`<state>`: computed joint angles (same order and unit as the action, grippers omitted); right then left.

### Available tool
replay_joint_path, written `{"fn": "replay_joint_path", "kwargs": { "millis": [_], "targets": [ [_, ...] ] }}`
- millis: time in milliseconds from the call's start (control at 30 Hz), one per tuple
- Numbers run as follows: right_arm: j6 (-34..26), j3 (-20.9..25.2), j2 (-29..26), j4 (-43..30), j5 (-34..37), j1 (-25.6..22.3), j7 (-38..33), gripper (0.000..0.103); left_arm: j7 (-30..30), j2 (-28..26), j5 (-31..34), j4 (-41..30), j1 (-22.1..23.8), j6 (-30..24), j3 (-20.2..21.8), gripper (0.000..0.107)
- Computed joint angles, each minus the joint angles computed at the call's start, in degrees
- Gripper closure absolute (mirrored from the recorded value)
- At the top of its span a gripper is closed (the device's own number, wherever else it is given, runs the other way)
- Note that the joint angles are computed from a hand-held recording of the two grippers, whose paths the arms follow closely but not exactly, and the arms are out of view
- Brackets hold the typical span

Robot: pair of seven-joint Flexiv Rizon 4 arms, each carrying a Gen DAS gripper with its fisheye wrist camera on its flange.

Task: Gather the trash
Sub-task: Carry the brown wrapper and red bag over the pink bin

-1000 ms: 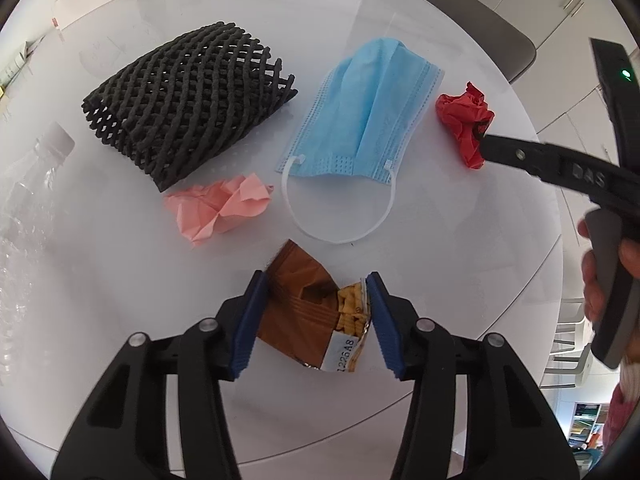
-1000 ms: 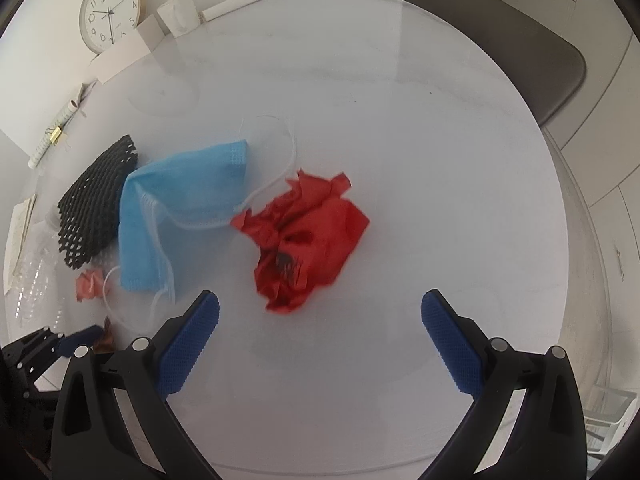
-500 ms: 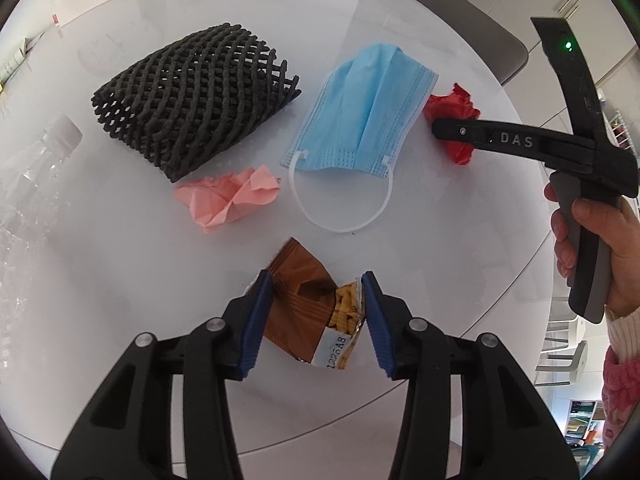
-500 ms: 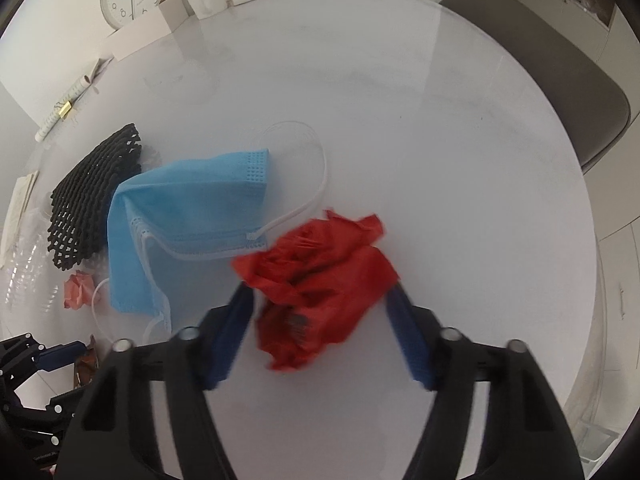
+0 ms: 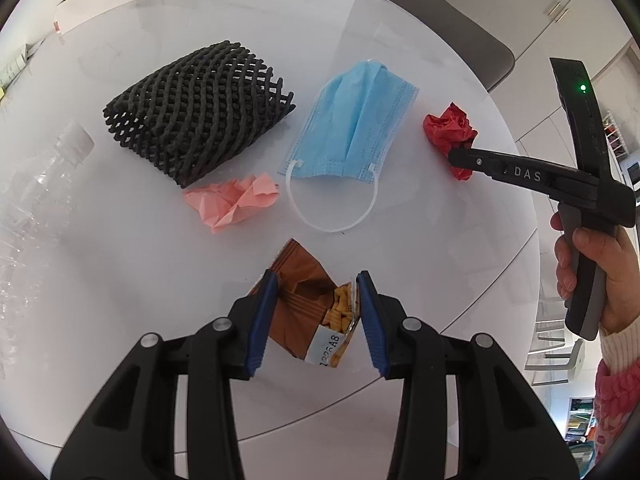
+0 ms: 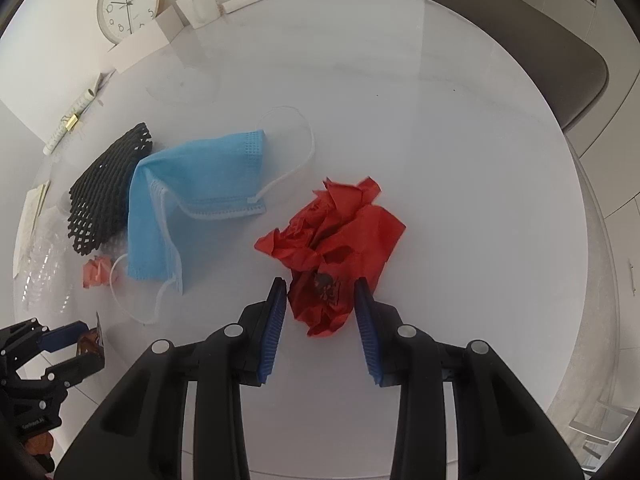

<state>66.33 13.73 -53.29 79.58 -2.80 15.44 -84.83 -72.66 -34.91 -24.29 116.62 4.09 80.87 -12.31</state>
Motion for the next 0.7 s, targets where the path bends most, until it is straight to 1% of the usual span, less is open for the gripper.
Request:
{"fn": "replay_joint_path", "kwargs": {
  "millis": [100,233,333,367,400,433,467,500,600,700],
  "targets": [
    [1.0,0.3,1.1,1.9,0.5,-0.5,-0.4,0.070,-0.6,-0.8,0.7,-2.0,-1.2,-1.0,1.1,0.067],
    [3.1,0.6,3.0,4.9,1.1,-1.0,-0.3,0.070,0.0,0.2,0.9,-1.3,-1.1,-0.4,0.7,0.067],
    [4.1,1.0,3.3,5.7,1.3,-1.5,-0.1,0.070,0.0,0.7,1.0,-0.9,-1.3,0.0,0.5,0.067],
    [4.1,1.9,3.0,5.2,1.6,-2.2,-0.7,0.068,0.1,0.9,1.0,-0.8,-1.2,0.0,0.3,0.067],
    [3.9,2.7,2.7,4.7,1.8,-2.8,-1.4,0.062,0.1,0.8,1.0,-0.7,-1.3,0.2,0.3,0.067],
    [4.6,2.6,2.8,4.7,1.7,-2.8,-1.8,0.046,0.0,1.0,1.0,-0.5,-1.4,0.3,0.3,0.067],
    [5.5,1.8,2.9,5.0,1.3,-2.3,-1.8,0.039,-0.1,0.9,1.0,-0.5,-1.5,0.3,0.3,0.067],
    [5.7,1.0,2.6,4.6,0.6,-1.7,-1.7,0.038,-0.2,0.9,1.0,-0.6,-1.6,0.1,0.4,0.067],
    [2.9,1.2,0.6,0.8,-1.1,-1.4,-3.2,0.033,-0.3,0.8,1.2,-0.8,-1.8,-0.4,0.7,0.067],
    [-0.1,0.9,-1.5,-2.7,-2.2,-0.7,-4.9,0.032,-0.2,0.7,0.9,-0.7,-1.5,-0.3,0.5,0.067]
  ]
}}
